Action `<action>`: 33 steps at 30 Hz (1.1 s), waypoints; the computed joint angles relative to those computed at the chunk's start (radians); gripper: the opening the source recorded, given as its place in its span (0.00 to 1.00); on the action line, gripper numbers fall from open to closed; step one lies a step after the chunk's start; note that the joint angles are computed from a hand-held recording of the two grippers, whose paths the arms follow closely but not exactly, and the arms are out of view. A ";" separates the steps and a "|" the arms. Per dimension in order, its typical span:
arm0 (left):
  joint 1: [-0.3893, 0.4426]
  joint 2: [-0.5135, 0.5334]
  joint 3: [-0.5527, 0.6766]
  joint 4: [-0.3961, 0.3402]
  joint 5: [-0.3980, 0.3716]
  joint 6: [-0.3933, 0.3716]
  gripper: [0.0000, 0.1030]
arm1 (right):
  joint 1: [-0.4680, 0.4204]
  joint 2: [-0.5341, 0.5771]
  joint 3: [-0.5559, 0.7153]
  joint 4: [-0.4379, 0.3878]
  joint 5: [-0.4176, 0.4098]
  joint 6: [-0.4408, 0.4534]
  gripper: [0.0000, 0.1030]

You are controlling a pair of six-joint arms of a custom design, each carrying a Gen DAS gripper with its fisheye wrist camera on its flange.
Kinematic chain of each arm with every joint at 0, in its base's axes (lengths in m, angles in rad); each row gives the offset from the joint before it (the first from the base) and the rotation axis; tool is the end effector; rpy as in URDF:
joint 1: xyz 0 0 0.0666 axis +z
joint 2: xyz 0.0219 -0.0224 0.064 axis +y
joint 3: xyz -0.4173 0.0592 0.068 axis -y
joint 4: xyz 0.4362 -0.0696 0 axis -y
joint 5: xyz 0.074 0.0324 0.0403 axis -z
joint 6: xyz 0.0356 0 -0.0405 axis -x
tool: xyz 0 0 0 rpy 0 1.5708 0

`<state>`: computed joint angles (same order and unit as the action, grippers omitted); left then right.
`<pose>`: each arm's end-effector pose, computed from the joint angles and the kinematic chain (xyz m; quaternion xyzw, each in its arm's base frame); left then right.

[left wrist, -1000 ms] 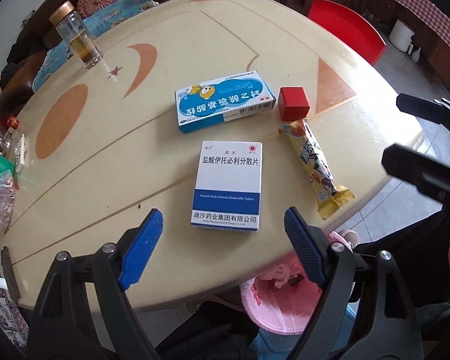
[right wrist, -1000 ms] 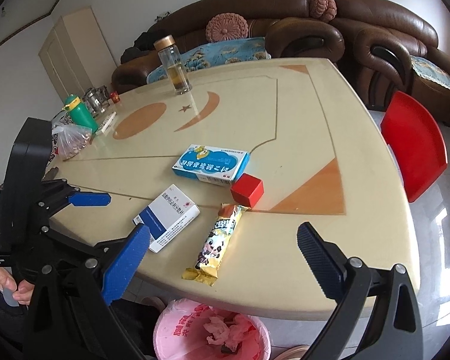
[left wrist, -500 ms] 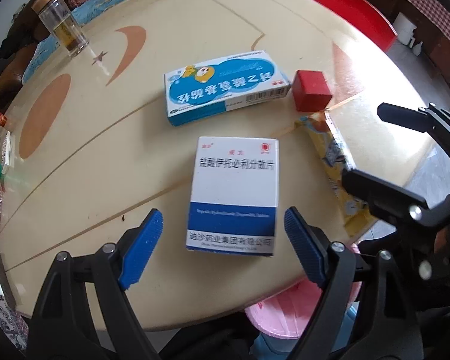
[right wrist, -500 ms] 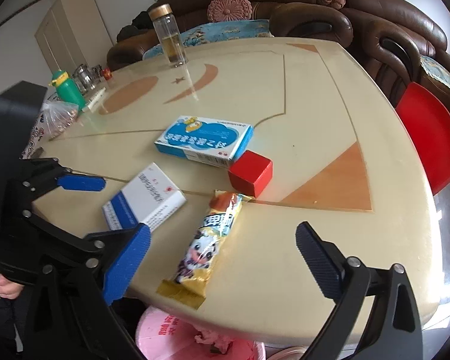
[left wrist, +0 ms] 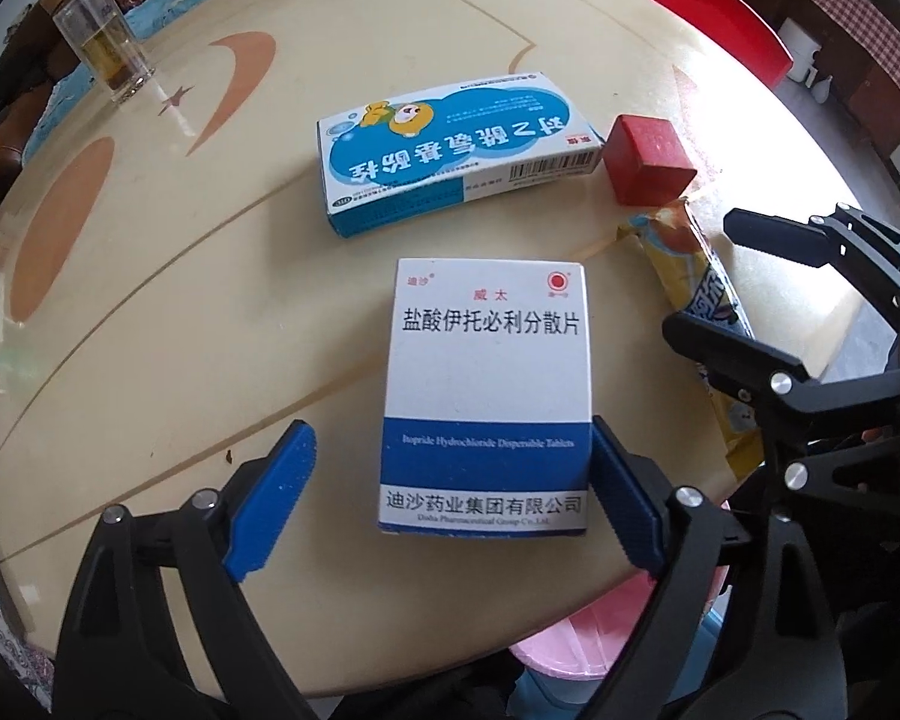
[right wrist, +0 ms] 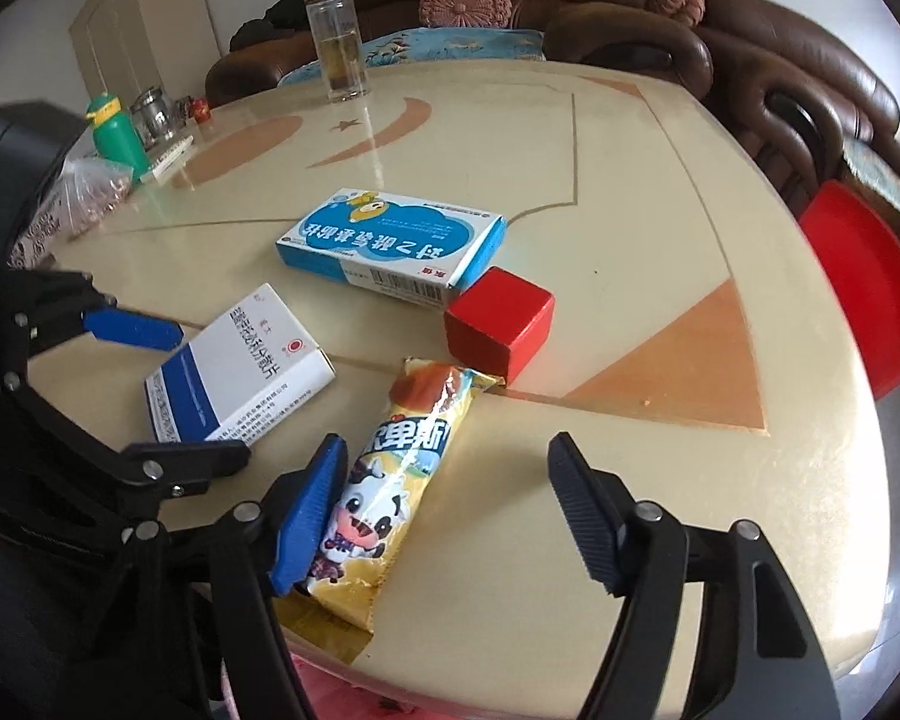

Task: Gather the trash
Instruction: 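Close the left tool on the white-blue box while the right tool grasps the snack bar, then lift the box with the left tool and the snack bar with the right tool over the bin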

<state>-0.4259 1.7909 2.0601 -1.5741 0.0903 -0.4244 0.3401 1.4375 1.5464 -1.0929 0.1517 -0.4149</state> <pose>0.5708 -0.2629 0.5333 0.4139 0.8996 -0.0448 0.1324 0.4994 0.1706 0.5096 0.0576 0.9530 0.0389 0.2948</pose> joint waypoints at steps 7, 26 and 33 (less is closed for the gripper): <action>0.008 0.017 0.017 0.008 0.020 0.011 0.86 | 0.038 -0.023 -0.053 0.074 0.107 0.038 0.60; 0.006 0.006 0.028 0.016 0.036 0.072 0.59 | 0.052 -0.038 -0.056 0.073 0.137 -0.023 0.17; 0.015 -0.014 0.027 0.060 0.029 0.095 0.59 | 0.041 -0.063 -0.058 0.077 0.158 -0.035 0.17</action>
<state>-0.4111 1.7770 2.0873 -1.5139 0.1193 -0.3289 0.3814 1.3747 1.4886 -1.0158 0.3095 -0.4497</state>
